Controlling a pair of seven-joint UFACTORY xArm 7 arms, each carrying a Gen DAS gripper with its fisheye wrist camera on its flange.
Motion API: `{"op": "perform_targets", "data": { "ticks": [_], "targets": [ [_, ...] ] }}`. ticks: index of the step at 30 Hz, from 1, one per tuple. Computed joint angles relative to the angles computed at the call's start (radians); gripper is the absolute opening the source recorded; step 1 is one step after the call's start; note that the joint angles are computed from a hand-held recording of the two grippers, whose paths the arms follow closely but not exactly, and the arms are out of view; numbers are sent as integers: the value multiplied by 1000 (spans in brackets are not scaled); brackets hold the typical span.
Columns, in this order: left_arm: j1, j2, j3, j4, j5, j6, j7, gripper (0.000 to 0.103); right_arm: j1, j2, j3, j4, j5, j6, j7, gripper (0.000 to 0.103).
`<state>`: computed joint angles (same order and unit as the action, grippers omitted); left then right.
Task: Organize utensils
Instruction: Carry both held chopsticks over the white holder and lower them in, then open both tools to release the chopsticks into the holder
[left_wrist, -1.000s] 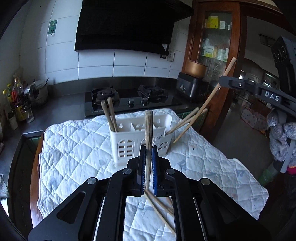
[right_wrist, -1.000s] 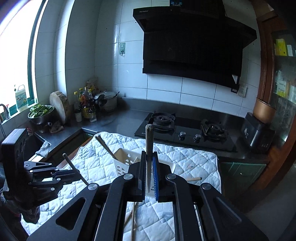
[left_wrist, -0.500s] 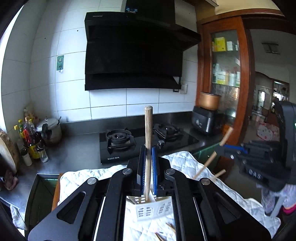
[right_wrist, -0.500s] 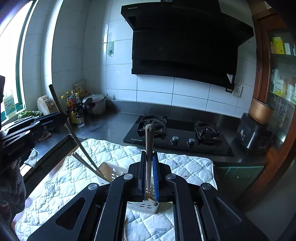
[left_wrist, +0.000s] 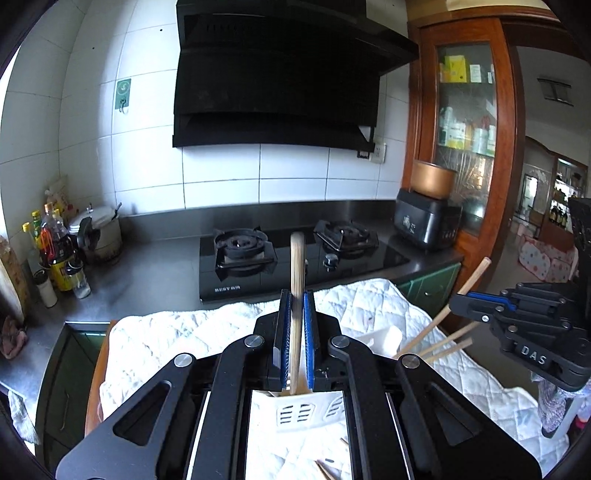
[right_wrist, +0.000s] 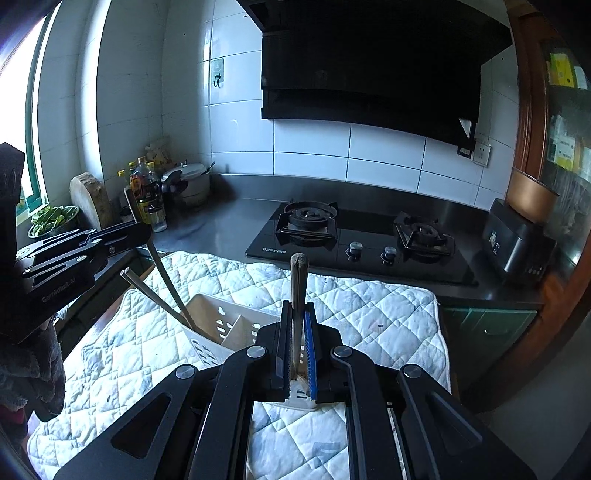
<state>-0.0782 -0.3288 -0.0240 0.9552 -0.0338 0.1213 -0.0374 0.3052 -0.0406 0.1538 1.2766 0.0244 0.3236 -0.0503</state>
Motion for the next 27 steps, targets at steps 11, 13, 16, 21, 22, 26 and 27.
{"op": "perform_targets", "data": {
  "ticks": [11,13,16,21,22,26,27],
  "targets": [
    [-18,-43,7,-43,-14,4,18,12,3,2,1,-21,-9,-1,23,10],
    [-17,-72,6,-63,-15,2,16,28,1,-21,0,-42,-4,-15,26,15],
    [-1,-137,-12,-117,3,-18,3,37,3,-82,-4,-106,12,-49,17,18],
    [-27,-269,-2,-231,-5,-3,0,40,16,-212,-10,-262,38,-94,-10,22],
    [-31,-295,-1,-255,-7,2,-2,41,19,-240,-9,-299,35,-101,-13,23],
    [-44,-407,-1,-372,-23,33,-28,42,55,-334,-25,-446,55,-117,-35,24],
    [-49,-435,1,-402,-28,44,-34,42,62,-355,-25,-486,59,-123,-35,24]
  ]
}}
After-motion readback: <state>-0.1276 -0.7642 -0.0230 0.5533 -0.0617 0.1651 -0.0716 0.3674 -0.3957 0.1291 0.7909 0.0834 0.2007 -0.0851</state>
